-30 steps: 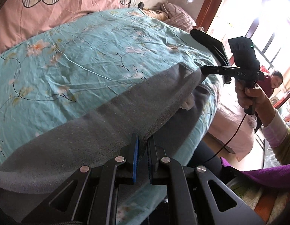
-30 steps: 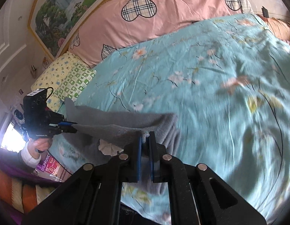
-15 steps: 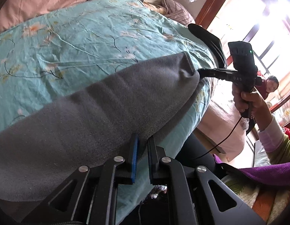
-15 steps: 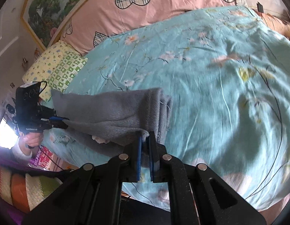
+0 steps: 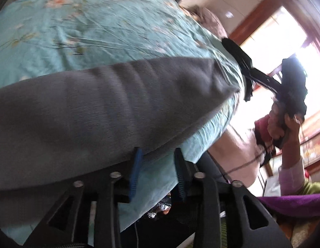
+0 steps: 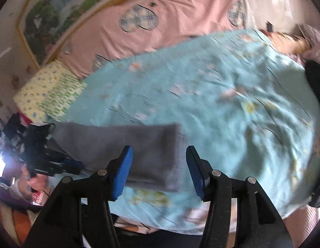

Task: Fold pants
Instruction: 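Lift the cuffs with both grippers and carry them toward the waistband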

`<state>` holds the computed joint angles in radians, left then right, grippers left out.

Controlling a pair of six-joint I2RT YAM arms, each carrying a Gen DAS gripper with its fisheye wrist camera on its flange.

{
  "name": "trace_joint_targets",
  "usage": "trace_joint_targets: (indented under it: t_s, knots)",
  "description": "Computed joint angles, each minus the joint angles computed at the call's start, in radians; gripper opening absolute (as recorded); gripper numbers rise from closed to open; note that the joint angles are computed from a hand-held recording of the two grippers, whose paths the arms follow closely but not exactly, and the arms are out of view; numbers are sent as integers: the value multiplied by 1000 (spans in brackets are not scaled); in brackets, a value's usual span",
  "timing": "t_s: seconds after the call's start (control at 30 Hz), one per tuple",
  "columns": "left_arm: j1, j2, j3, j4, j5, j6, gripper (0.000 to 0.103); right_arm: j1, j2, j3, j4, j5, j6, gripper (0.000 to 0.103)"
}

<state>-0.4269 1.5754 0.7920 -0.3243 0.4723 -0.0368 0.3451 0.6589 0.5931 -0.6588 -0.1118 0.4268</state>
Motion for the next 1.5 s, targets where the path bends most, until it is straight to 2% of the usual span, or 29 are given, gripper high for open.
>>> trace_joint_targets:
  t_s: [0.1, 0.23, 0.3, 0.33, 0.4, 0.53, 0.57, 0.67, 0.9, 1.1, 1.13, 1.17, 1.2, 1.23, 1.27, 1.3, 1.4, 1.5]
  knots:
    - [67, -73, -48, -8, 21, -26, 38, 146, 58, -3, 109, 49, 83, 55]
    - [172, -180, -120, -21, 32, -50, 39, 308, 230, 0, 314, 61, 138, 55]
    - [230, -226, -144, -42, 42, -48, 49, 374, 323, 11, 402, 58, 154, 55]
    - [257, -248, -160, -46, 42, -53, 50, 405, 378, 24, 447, 56, 158, 55]
    - [341, -285, -178, -78, 53, -34, 50, 454, 494, 55, 531, 39, 162, 55]
    - [532, -320, -188, -140, 73, 26, 50, 537, 676, 149, 606, 32, 141, 55]
    - [581, -320, -190, -149, 85, 47, 52, 549, 706, 171, 608, 34, 131, 55]
    - [721, -287, -164, -158, 122, 86, 67, 605, 826, 279, 591, 66, 85, 55]
    - [933, -83, -3, -144, 195, 52, 71, 721, 1093, 588, 447, 209, -108, 55]
    - [976, 86, 168, -97, 141, -64, 70, 765, 1307, 826, 352, 297, -229, 55]
    - [976, 100, 181, -84, 123, -73, 68, 768, 1337, 860, 337, 324, -244, 55]
    - [976, 110, 192, -79, 107, -74, 59, 768, 1362, 887, 326, 339, -256, 55]
    - [969, 119, 198, -73, 87, -76, 38, 763, 1380, 904, 320, 334, -263, 55]
    - [969, 139, 214, -86, 97, -67, 23, 754, 1391, 915, 311, 319, -261, 49]
    - [967, 150, 216, -94, 109, -64, 4, 745, 1396, 919, 303, 303, -258, 38]
    - [970, 148, 210, -88, 107, -64, 7, 736, 1401, 928, 290, 286, -257, 8]
    - [971, 53, 139, -60, 71, -41, 6, 721, 1368, 907, 303, 253, -243, 5]
    - [1000, -76, 67, -85, 98, -9, 6, 718, 1281, 852, 339, 223, -227, 5]
